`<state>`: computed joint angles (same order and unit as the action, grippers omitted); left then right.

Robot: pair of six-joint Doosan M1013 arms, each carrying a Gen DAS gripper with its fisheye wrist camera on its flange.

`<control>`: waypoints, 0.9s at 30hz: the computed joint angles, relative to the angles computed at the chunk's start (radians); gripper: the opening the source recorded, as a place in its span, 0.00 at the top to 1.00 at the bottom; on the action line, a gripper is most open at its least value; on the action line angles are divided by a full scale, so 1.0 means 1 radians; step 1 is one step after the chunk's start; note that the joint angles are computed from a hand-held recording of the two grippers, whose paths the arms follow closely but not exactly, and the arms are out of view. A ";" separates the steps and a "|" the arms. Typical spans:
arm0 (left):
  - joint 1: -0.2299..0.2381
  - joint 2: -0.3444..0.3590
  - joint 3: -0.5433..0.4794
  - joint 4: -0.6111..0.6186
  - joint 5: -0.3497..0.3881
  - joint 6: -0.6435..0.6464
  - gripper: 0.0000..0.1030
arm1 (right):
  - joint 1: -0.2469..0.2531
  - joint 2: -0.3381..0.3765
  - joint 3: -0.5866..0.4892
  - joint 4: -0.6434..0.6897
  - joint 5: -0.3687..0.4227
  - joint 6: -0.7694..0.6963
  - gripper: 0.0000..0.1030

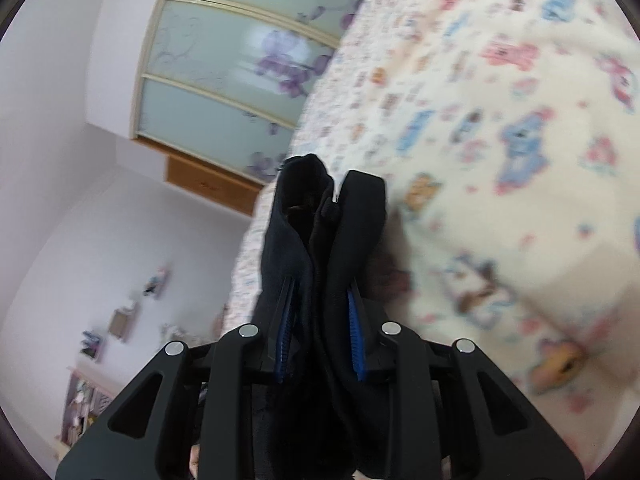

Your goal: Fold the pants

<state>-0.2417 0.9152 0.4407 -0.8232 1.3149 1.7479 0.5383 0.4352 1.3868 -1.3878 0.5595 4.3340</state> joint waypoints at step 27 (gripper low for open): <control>-0.143 -0.372 0.564 0.408 -0.570 0.452 0.02 | 0.060 0.024 -0.152 0.220 0.075 -0.572 0.21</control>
<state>-0.3845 0.5434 1.0043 -0.4148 0.7450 2.1998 0.5979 0.4592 1.2346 -1.1678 0.6344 3.7617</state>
